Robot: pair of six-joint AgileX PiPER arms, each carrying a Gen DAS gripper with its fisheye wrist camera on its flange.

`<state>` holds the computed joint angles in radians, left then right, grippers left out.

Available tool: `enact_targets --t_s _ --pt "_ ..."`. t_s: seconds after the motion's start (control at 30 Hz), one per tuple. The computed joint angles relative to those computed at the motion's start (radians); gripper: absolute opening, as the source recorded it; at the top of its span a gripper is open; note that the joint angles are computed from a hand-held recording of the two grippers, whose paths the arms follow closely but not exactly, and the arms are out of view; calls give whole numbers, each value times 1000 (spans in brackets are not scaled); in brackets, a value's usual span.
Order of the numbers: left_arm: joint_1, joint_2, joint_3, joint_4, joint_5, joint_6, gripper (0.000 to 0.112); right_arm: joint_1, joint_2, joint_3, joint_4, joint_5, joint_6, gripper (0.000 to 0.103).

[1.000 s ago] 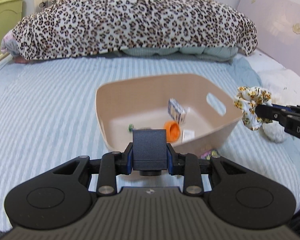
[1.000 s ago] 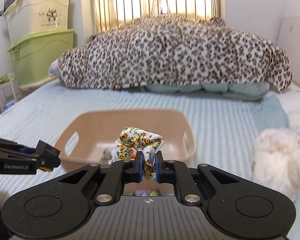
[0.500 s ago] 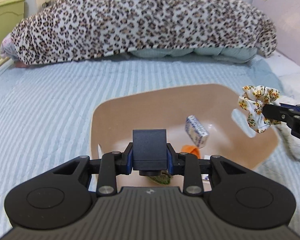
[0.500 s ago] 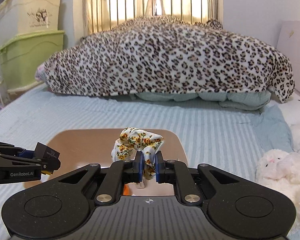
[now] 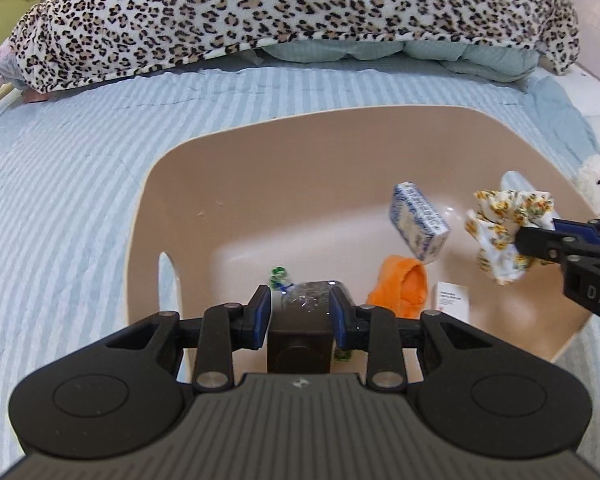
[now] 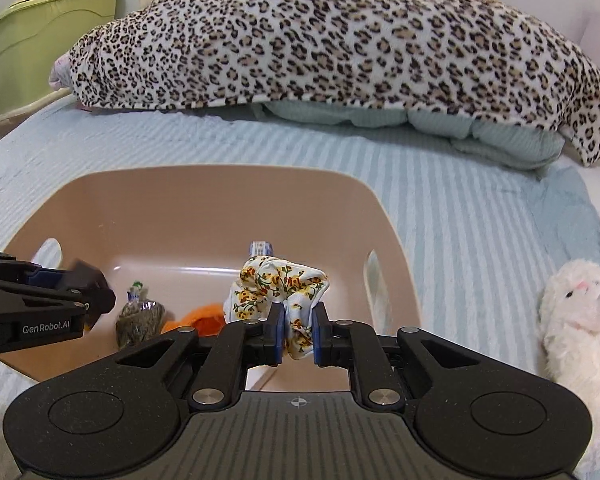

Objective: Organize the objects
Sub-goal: 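Carry the black box and scrunchie into the basket and open both tools, then grasp the metal hair clip with the left tool while the right grasps the black star box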

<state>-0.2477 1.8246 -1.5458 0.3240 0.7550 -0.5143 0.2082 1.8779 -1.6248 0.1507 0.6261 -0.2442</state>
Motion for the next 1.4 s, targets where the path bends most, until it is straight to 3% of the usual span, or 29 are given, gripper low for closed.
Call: enact_targets --t_s 0.1,0.17,0.2,0.4,0.63,0.8,1.4 --pt "-14 -34 13 19 4 -17 48 -8 -26 28 26 -20 -5 38" --pt "-26 -63 18 41 18 -41 69 -10 -59 53 29 -38 -5 51" --pt "-30 -80 26 50 19 -55 72 -10 -77 64 18 -48 1 60" --pt "-53 -177 64 27 72 -70 77 -28 -209 161 63 -56 -77 76" --pt "-114 -301 178 73 110 -137 79 -63 -328 267 95 14 -129 82" --pt "-150 -350 251 63 126 -161 80 -81 -380 358 104 20 -151 82" --pt "-138 -206 294 10 68 -190 80 -59 -284 449 60 -23 -138 85"
